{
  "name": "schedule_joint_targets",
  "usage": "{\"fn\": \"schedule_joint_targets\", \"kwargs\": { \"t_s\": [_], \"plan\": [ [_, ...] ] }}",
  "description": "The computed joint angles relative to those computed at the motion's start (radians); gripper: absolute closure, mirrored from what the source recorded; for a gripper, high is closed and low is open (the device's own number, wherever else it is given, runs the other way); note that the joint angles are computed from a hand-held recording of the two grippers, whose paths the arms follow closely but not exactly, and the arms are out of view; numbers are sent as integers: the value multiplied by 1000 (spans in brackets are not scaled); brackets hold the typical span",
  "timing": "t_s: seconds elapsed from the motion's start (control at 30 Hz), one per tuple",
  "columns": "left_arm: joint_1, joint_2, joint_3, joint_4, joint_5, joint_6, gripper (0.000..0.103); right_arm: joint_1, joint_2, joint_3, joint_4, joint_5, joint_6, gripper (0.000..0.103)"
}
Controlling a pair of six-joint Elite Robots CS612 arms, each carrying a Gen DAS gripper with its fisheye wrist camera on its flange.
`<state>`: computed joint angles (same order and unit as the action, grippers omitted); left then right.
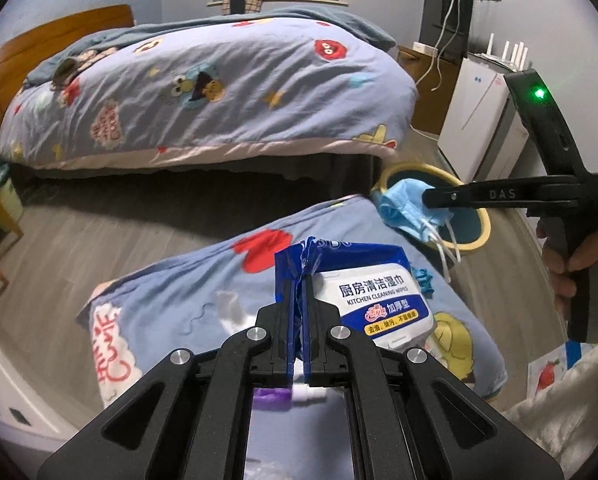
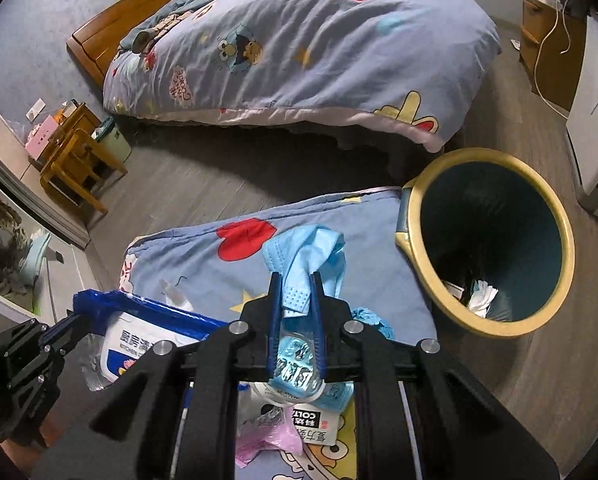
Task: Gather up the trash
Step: 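Drop the blue mask into the bin with the right tool while the left tool carries the wipe pack there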
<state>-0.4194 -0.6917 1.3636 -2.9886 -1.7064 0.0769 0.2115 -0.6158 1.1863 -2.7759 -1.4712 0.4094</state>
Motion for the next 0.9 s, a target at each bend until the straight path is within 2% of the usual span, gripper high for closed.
{"fn": "schedule_joint_targets", "kwargs": {
  "t_s": [0.2,0.4,0.57,0.63,0.9],
  "plan": [
    [-12,15,-28,16,-10,7,99,-11,-9,15,-18,-10,-3,90],
    [-19,26,-56,30,-38,-27,99,-30,-22,32,-26,-42,-6,90],
    [-37,39,-92,41,-18,-27,99,-48,-40,53,-24,-132,-42,90],
    [-43,46,-107,46,-10,-20,99,-62,-44,67,-32,-151,-26,90],
    [-70,103,-218,107,2,-21,99,-131,-56,146,-49,-150,144,90]
  ]
}}
